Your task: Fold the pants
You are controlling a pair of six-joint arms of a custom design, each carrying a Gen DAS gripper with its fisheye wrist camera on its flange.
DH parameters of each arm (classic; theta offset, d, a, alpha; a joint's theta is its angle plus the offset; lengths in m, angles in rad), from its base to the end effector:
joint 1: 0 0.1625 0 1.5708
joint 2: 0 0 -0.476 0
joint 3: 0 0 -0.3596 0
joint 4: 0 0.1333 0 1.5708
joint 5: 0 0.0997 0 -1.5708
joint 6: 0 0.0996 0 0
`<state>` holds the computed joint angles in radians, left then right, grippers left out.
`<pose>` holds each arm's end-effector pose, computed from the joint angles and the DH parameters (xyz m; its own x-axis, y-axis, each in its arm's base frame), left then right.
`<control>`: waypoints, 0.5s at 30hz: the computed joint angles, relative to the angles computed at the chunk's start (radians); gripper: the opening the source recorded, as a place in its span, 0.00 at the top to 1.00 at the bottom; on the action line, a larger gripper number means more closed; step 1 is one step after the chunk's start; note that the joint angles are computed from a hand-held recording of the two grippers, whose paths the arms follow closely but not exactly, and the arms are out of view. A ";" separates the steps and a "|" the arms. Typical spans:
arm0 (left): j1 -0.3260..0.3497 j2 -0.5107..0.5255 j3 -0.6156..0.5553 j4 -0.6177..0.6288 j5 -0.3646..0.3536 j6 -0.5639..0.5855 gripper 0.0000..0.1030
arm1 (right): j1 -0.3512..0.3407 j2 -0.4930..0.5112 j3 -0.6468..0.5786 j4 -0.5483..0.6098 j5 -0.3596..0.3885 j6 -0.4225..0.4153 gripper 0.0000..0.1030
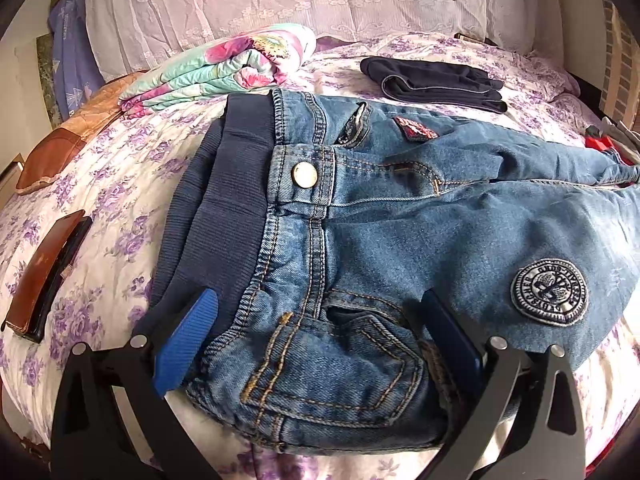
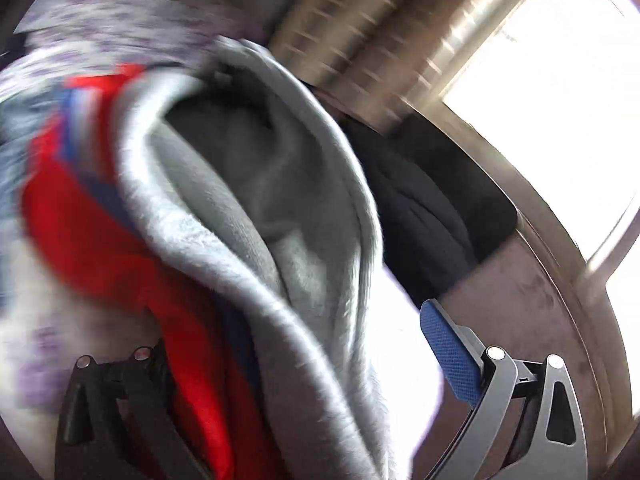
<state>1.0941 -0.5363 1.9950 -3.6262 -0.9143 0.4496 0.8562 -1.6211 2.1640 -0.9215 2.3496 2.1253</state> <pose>-0.0919 -0.6010 0.0391 -0.6107 0.3723 -0.6989 0.7161 0.6364 -0.2867 -0.2056 -0.3336 0.3857 0.1481 0.7425 0.6533 -0.2210 0.6687 -0.7100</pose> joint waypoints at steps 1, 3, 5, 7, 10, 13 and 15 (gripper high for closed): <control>0.002 -0.006 -0.001 0.013 -0.006 -0.003 0.04 | -0.015 -0.010 -0.031 0.071 -0.003 0.014 0.03; -0.001 -0.028 0.001 0.057 -0.010 -0.028 0.04 | 0.009 -0.015 -0.030 0.088 0.002 -0.037 0.03; -0.004 -0.065 0.016 0.087 -0.033 -0.068 0.04 | 0.046 -0.060 0.054 0.113 -0.073 -0.065 0.03; -0.002 -0.115 0.034 0.096 -0.068 -0.102 0.04 | 0.066 -0.115 0.079 0.291 -0.221 -0.015 0.03; -0.003 -0.155 0.007 0.125 -0.047 -0.115 0.04 | 0.087 -0.178 0.070 0.520 -0.436 0.018 0.03; -0.001 -0.136 -0.108 0.203 0.021 -0.088 0.04 | 0.157 -0.136 -0.042 0.658 -0.481 0.093 0.03; 0.010 -0.109 -0.209 0.296 0.042 -0.102 0.04 | 0.186 -0.045 -0.184 0.743 -0.468 0.193 0.03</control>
